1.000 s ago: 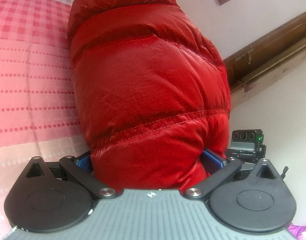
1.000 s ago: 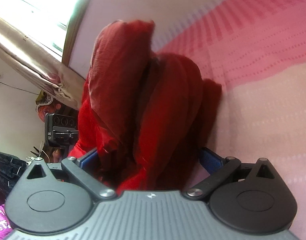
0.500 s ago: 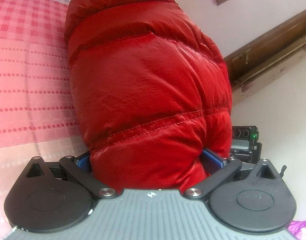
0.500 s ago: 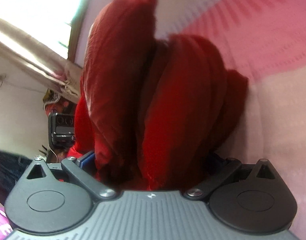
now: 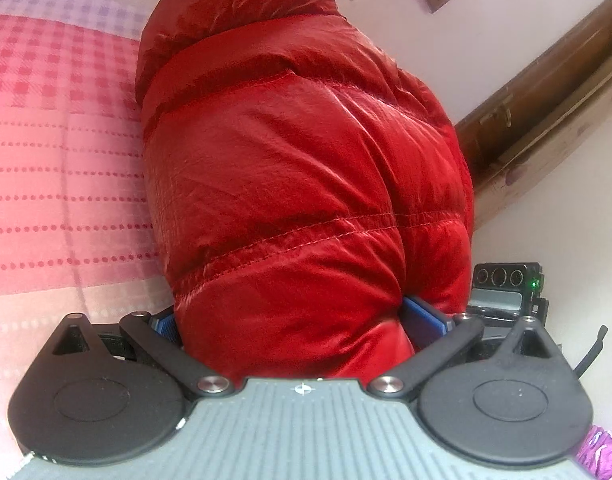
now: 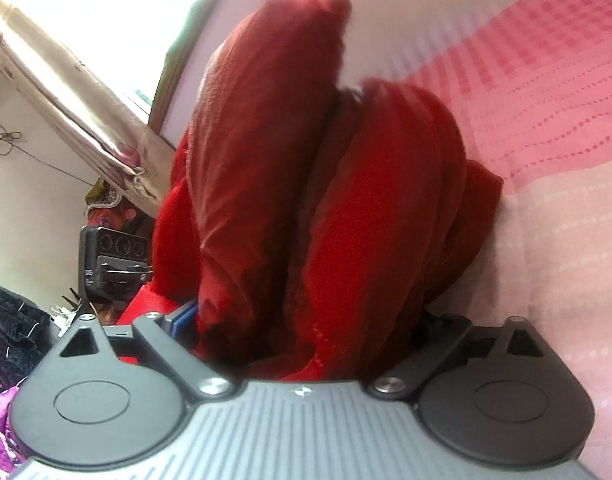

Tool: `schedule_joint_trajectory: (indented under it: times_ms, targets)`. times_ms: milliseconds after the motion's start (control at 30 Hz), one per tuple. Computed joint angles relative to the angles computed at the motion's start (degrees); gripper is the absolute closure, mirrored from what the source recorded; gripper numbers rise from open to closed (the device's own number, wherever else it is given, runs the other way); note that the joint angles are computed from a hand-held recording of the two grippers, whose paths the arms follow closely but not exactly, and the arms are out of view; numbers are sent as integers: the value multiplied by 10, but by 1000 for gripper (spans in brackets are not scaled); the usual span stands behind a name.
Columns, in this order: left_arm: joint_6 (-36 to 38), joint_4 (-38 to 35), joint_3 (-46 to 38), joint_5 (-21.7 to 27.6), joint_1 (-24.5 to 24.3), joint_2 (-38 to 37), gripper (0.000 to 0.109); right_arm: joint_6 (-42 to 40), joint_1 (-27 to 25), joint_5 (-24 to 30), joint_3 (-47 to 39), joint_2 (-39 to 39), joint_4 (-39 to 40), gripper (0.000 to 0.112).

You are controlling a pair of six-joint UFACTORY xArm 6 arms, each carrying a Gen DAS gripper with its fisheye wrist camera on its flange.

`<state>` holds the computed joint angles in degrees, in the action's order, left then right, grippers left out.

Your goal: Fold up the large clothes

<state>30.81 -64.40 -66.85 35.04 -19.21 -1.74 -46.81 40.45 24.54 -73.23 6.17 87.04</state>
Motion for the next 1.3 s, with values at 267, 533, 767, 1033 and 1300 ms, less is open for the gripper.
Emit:
schedule_joint_trajectory:
  times_ms: [267, 533, 767, 1033, 1300]
  targets:
    - [21, -27, 4, 0, 2, 2, 6, 44, 3, -4, -25, 20, -30, 9]
    - [-135, 191, 80, -217, -98, -62, 15, -29, 80, -150, -25, 3, -8, 51]
    - [-385, 502, 127, -251, -100, -116, 16, -28, 123, -222, -30, 3, -45, 57]
    - [-539, 675, 169, -228, -84, -193, 17, -39, 152, -253, -49, 11, -59, 57]
    - [-639, 795, 220, -179, -65, -304, 17, 70, 183, -269, -70, 25, -184, 57]
